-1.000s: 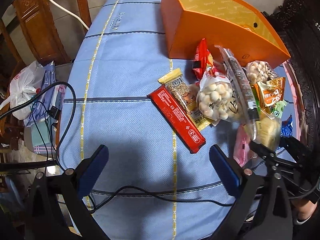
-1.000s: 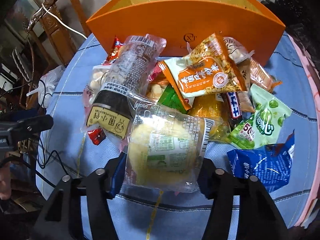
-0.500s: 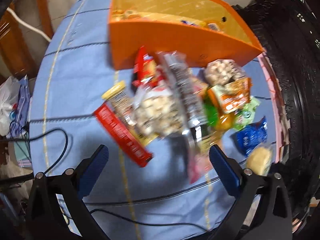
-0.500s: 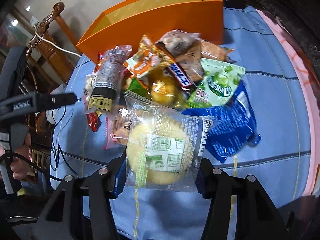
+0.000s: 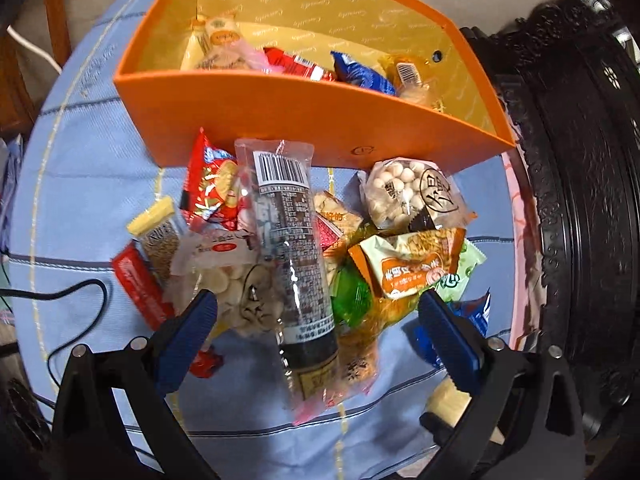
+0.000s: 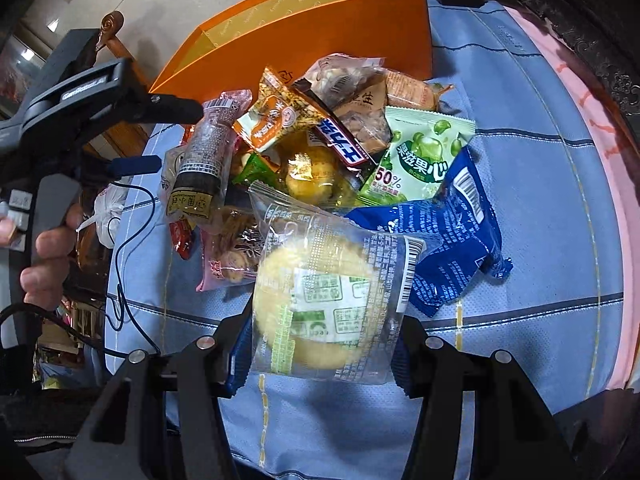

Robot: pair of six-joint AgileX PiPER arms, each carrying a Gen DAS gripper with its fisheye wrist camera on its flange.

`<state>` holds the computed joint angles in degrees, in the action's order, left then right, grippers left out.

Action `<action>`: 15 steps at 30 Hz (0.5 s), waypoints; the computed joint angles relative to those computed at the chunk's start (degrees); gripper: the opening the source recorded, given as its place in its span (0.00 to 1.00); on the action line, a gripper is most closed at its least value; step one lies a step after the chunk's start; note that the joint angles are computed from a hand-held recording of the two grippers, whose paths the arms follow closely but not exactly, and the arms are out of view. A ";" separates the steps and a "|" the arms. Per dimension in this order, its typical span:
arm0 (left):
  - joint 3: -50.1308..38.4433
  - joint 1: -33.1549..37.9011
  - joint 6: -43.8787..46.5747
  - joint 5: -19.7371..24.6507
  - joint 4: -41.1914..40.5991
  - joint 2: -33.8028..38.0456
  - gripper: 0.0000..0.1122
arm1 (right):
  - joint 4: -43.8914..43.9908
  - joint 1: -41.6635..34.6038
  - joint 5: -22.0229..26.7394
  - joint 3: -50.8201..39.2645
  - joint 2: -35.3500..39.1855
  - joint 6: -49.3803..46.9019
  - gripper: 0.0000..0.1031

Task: Organize snacks
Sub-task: 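Grasp the round bread bun packet with the right gripper and lift, then carry bun in right gripper while left carries clear stick-snack bag into box, release both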

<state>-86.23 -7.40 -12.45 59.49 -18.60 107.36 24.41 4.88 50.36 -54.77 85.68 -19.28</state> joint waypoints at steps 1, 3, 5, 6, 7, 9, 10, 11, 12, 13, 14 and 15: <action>-0.32 -0.01 -0.42 -0.16 0.11 0.61 0.88 | 0.05 -0.06 0.22 -0.11 0.02 0.02 0.55; -0.88 0.12 -0.34 -0.25 -0.08 1.81 0.86 | 0.34 -0.78 0.78 -0.33 0.25 -0.80 0.55; -0.74 0.19 -0.55 -0.43 0.52 2.29 0.85 | 0.50 -1.18 1.02 -0.56 0.51 -1.22 0.55; -1.07 -0.07 -0.59 -0.31 1.67 2.88 0.85 | 0.70 -1.53 1.34 -0.71 0.62 -1.59 0.55; -1.46 -0.36 -0.85 0.05 2.75 3.45 0.84 | 0.89 -1.78 1.56 -0.86 0.74 -1.92 0.55; -1.77 -0.96 -2.57 0.39 5.97 4.48 0.68 | 1.10 -2.17 2.00 -1.20 1.06 -2.63 0.55; -2.19 -1.33 -3.88 0.48 7.98 5.15 0.64 | 1.24 -2.31 2.21 -1.40 1.27 -2.91 0.55; -2.45 -1.35 -4.94 0.74 9.38 5.79 0.57 | 1.39 -2.38 2.43 -1.59 1.38 -3.15 0.55; -2.43 -0.77 -4.96 0.64 9.00 6.16 0.55 | 1.50 -2.67 2.63 -1.81 1.57 -3.66 0.55; -2.69 -0.46 -4.73 0.71 8.85 6.46 0.55 | 1.52 -2.71 2.78 -1.94 1.69 -3.92 0.55; -3.17 -0.67 -4.88 0.97 9.61 6.78 0.52 | 1.51 -2.77 2.91 -2.04 1.80 -4.10 0.55; -4.12 -1.38 -5.62 1.87 11.42 7.21 0.44 | 1.38 -2.72 3.09 -2.26 1.99 -4.15 0.55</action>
<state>-90.35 -8.78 -18.07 61.36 -7.18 114.57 25.78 2.16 53.46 -57.04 87.67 -23.43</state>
